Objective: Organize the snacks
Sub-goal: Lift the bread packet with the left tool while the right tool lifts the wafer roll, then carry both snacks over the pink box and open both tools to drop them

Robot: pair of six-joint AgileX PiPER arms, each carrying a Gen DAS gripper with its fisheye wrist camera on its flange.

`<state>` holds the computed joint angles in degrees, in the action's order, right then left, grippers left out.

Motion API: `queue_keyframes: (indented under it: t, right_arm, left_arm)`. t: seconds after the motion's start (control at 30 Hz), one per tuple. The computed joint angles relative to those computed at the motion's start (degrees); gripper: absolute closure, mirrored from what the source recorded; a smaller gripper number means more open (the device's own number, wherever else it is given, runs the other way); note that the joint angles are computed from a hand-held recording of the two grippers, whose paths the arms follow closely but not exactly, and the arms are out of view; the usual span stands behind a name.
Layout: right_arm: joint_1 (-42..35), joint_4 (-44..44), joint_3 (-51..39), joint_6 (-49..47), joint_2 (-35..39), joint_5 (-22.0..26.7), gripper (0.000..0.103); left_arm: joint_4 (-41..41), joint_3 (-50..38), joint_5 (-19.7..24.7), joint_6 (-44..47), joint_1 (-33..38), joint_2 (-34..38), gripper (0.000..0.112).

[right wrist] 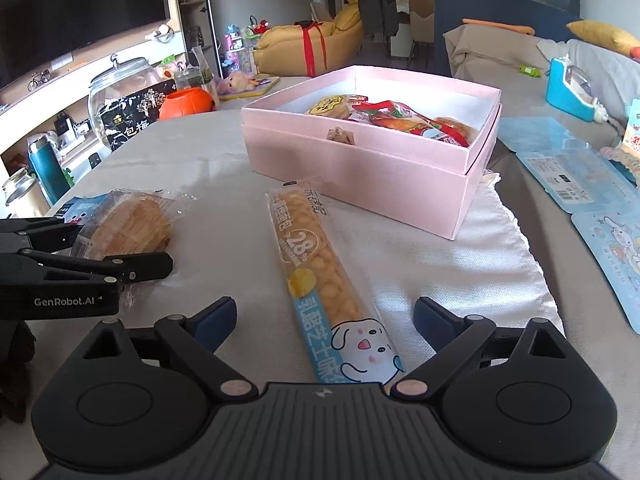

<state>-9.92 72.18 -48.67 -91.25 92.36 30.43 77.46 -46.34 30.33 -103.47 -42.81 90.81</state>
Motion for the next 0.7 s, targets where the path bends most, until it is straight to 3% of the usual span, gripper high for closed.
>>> queue_keyframes:
  t: [0.17,0.23,0.33,0.43,0.5,0.57,0.63,0.7]
  right_arm:
    - [-2.54,7.65,2.08,-6.95,-1.18,2.34,0.007]
    - [-2.07,7.59,1.71,-5.77,-1.12,0.99,0.008]
    - [1.9,-2.87,-1.28,4.9,-0.04,-4.21,0.014]
    - [5.67,-11.87,-4.13,10.5,0.5,-6.24,0.017]
    - [8.07,-21.26,-7.94,19.32,2.04,-6.08,0.024]
    - [9.71,-30.02,-12.12,28.35,3.79,-3.61,0.053]
    - [10.27,-31.26,-13.23,29.4,3.78,-1.95,0.066]
    - [10.88,-29.42,-10.74,26.71,1.91,-4.17,0.07]
  left_arm:
    - [2.42,1.59,0.0,-3.32,-0.25,-0.74,0.043]
    - [3.34,2.08,0.21,-4.32,-0.54,-0.94,0.043]
    - [2.99,1.85,0.27,-3.7,-0.45,-0.84,0.043]
    - [3.0,1.87,0.29,-3.72,-0.47,-0.85,0.043]
    - [3.04,1.93,0.28,-3.74,-0.45,-0.89,0.043]
    - [3.07,1.95,0.24,-3.8,-0.43,-0.91,0.043]
    - [3.06,1.94,0.31,-3.79,-0.47,-0.89,0.043]
    - [3.07,1.97,0.28,-3.83,-0.46,-0.92,0.043]
